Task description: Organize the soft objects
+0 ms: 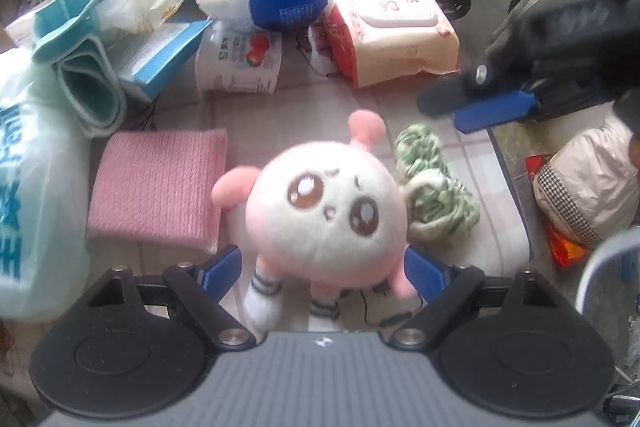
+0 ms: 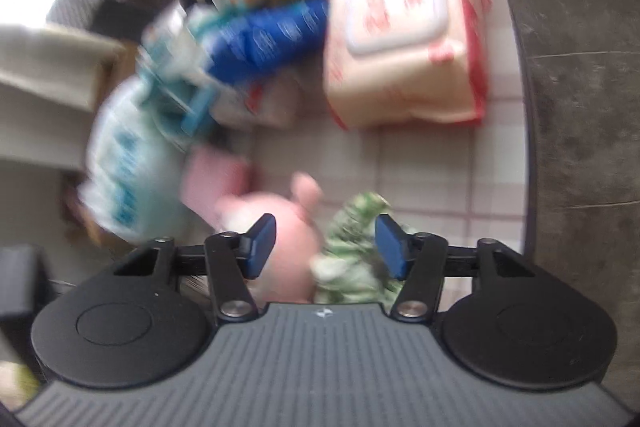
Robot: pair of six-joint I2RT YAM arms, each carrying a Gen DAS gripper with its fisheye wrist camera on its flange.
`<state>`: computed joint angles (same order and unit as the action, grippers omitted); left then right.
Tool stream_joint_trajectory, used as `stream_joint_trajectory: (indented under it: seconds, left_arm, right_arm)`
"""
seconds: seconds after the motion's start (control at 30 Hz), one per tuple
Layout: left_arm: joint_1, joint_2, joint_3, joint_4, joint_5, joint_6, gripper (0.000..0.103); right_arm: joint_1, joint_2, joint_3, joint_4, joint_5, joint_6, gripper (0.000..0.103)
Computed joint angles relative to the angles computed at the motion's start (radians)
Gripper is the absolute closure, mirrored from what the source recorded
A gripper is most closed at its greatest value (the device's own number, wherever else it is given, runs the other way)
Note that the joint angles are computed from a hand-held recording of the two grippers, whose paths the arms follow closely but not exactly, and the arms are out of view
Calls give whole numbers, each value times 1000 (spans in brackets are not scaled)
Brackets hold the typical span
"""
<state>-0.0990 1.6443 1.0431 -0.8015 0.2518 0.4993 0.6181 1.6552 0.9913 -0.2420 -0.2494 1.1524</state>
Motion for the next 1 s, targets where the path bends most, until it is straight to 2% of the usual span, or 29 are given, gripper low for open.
stream_joint_trajectory:
  seconds: [0.1,0.23,0.3,0.43,0.53,0.63,0.7,0.73,0.77,0.83,1.0]
  left_arm:
    - [-9,43,27,3,23,-21,14]
    - [-5,70,43,-9,38,-77,13]
    - [-5,53,26,6,11,-118,12]
    - [32,57,41,-39,24,-159,12]
    - [32,54,56,-54,1,-171,12]
    - [36,50,74,-65,-13,-188,12]
    - [45,49,84,-78,-5,-205,11]
    - [44,53,89,-80,-1,-212,11]
    - [42,57,93,-81,-1,-215,11]
    - [26,77,104,-77,-15,-224,10]
    - [15,108,111,-63,-30,-248,9]
  right_arm:
    - [-34,115,39,84,-126,28,48]
    - [-20,285,136,178,-213,44,48]
    - [-13,336,204,165,-217,11,47]
    - [-35,424,310,159,-259,-42,48]
    - [-38,475,402,73,-266,-113,48]
    - [-38,415,382,48,-223,-132,47]
    - [-44,314,302,32,-165,-123,39]
    - [-41,260,272,-7,-117,-122,31]
    - [-37,220,248,-43,-80,-125,27]
    - [-32,163,215,-128,-32,-118,24]
    - [-13,188,209,-258,-22,-68,23]
